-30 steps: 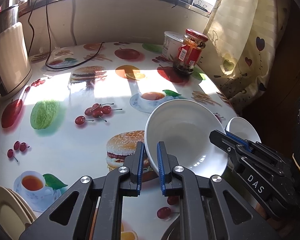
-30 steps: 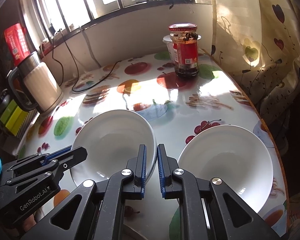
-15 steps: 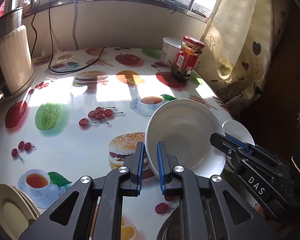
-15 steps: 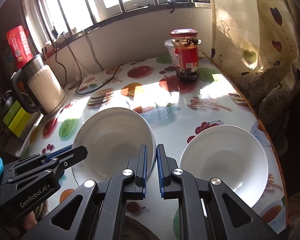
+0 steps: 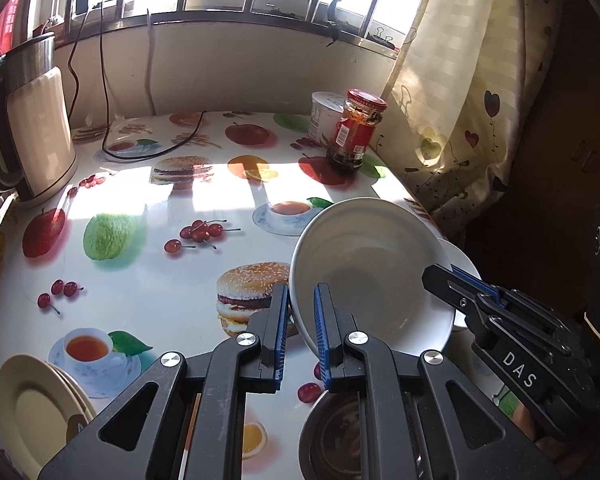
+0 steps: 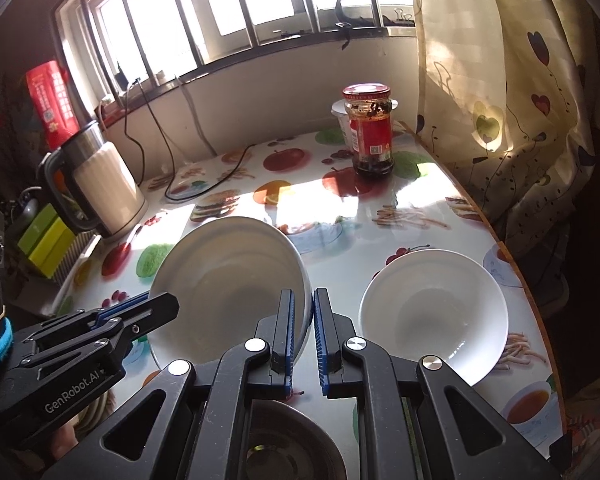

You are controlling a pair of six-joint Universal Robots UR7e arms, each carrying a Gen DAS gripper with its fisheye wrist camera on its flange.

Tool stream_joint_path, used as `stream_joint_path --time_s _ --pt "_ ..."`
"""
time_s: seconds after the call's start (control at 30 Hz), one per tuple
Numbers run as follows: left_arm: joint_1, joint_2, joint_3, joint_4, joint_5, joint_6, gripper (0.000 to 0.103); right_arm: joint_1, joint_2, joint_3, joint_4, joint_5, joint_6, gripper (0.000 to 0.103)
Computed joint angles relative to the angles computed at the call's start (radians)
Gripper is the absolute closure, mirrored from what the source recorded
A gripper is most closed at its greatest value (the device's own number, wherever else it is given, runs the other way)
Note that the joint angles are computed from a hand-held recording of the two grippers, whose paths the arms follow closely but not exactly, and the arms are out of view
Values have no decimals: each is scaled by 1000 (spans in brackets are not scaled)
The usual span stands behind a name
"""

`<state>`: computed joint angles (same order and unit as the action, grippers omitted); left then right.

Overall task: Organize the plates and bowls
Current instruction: 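Lift the gripped white bowls and carry them over the steel bowl, then lower the white bowls into the steel bowl and open both grippers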

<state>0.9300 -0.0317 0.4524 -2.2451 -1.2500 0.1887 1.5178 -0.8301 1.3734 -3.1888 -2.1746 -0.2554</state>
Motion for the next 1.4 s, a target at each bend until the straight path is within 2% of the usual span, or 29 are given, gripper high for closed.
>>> stream_joint_path --time_s 0.7,1.07,1.4 --pt "-15 -208 382 -170 -28 28 89 48 -67 181 -140 -46 24 92" --pt "-15 -257 486 -182 -38 23 89 54 -88 264 -179 -74 63 92" --pt "-15 -273 534 -162 -35 18 89 45 -104 323 -182 -84 116 92"
